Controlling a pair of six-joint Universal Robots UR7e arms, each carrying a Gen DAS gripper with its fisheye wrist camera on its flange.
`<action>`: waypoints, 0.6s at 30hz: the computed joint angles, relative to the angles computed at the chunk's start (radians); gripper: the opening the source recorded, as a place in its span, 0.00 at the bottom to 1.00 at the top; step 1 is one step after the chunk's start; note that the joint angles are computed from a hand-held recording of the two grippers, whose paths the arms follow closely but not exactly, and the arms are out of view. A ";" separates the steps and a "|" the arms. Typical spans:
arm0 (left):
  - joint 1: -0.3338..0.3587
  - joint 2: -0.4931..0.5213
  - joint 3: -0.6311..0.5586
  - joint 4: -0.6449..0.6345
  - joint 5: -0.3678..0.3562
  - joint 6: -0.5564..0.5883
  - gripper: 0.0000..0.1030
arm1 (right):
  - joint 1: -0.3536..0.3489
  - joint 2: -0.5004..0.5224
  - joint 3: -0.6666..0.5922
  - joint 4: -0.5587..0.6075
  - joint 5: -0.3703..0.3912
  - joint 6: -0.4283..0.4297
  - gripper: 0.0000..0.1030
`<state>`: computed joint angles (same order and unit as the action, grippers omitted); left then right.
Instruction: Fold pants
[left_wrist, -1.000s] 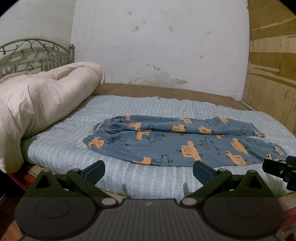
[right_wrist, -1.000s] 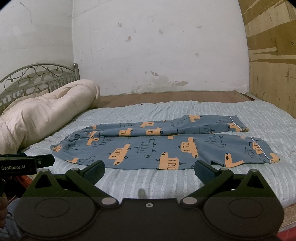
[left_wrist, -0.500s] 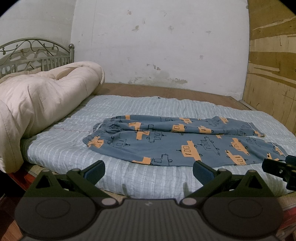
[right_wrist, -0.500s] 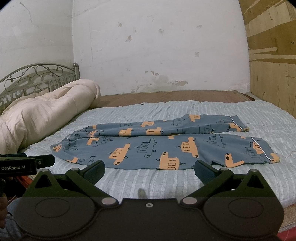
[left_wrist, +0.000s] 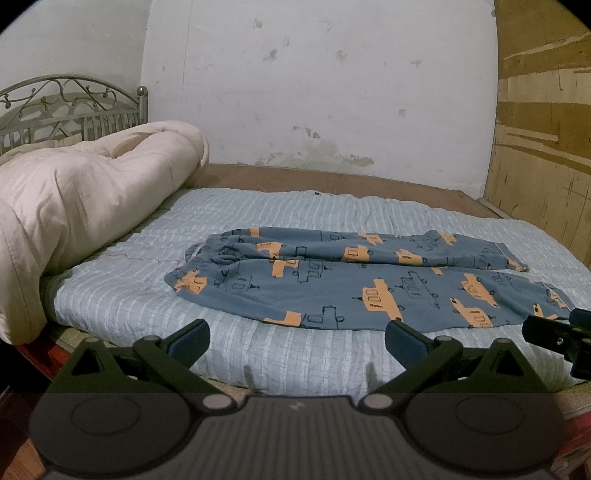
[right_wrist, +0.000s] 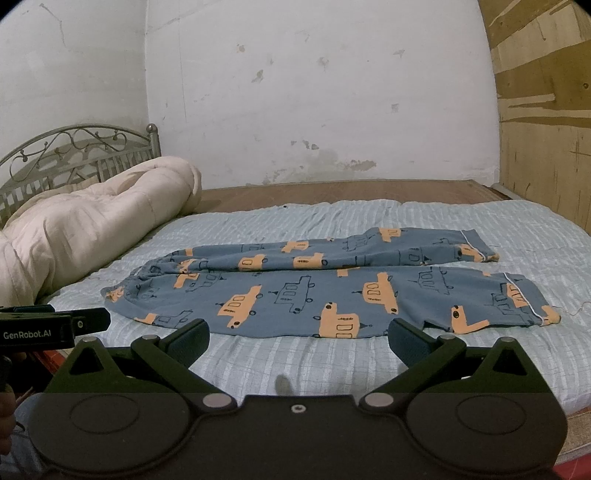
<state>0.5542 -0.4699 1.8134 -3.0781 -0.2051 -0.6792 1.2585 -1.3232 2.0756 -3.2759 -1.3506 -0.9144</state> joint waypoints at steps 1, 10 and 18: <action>0.000 -0.002 0.002 0.006 -0.001 -0.005 1.00 | 0.000 0.001 0.000 0.000 0.000 0.000 0.99; 0.011 0.006 -0.001 0.060 -0.015 -0.059 1.00 | 0.006 -0.007 -0.006 0.016 -0.011 0.004 0.99; 0.031 -0.047 -0.007 0.264 -0.067 -0.200 1.00 | 0.011 0.019 -0.024 0.038 -0.032 0.007 0.99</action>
